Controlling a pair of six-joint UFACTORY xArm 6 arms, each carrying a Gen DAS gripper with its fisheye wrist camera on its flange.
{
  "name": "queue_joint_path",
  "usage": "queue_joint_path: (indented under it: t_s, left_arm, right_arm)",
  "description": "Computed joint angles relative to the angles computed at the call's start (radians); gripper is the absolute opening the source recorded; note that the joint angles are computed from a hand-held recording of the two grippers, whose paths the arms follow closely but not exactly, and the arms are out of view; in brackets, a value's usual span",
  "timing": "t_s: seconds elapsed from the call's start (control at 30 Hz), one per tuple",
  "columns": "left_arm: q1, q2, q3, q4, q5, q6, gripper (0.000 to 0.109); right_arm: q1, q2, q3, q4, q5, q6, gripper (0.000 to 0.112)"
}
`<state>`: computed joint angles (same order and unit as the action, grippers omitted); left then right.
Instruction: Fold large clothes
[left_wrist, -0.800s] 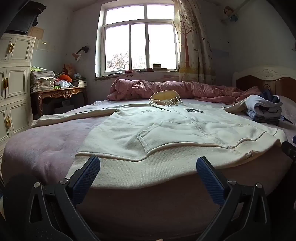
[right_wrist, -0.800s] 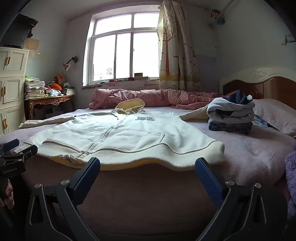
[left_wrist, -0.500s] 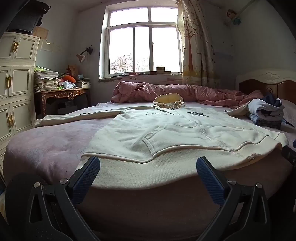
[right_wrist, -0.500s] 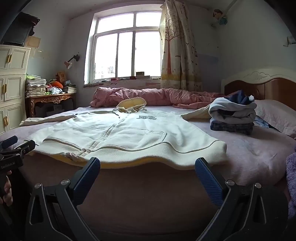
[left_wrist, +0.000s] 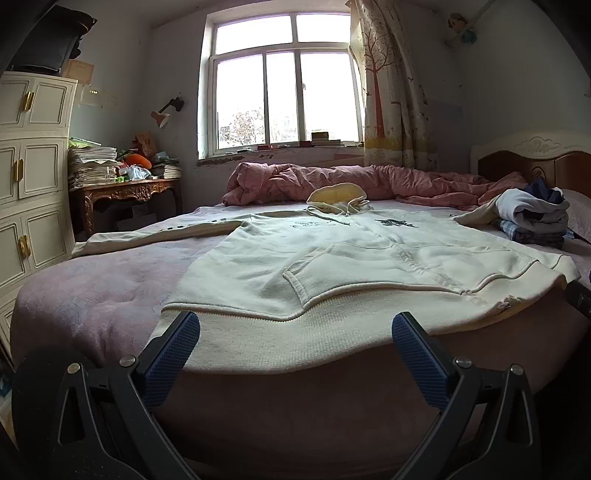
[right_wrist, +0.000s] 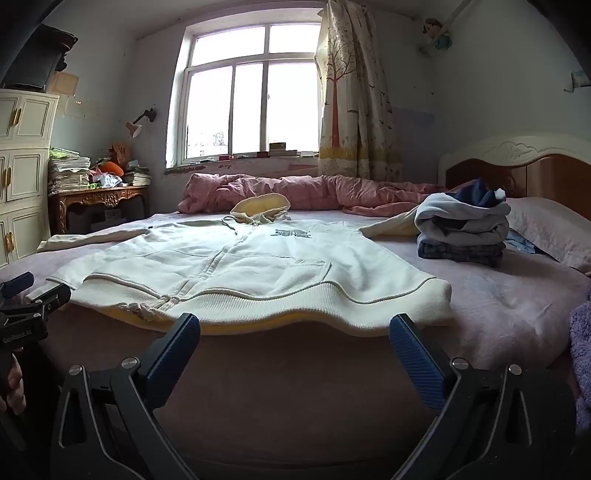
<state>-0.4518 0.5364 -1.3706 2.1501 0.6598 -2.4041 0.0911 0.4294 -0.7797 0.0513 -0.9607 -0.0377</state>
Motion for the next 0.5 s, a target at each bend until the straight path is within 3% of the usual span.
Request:
queue_joint_path:
  t_s: [0.5]
  left_arm:
    - [0.000, 0.011, -0.001, 0.009, 0.013, -0.034, 0.103]
  right_arm:
    - [0.005, 0.012, -0.011, 0.015, 0.016, -0.030, 0.103]
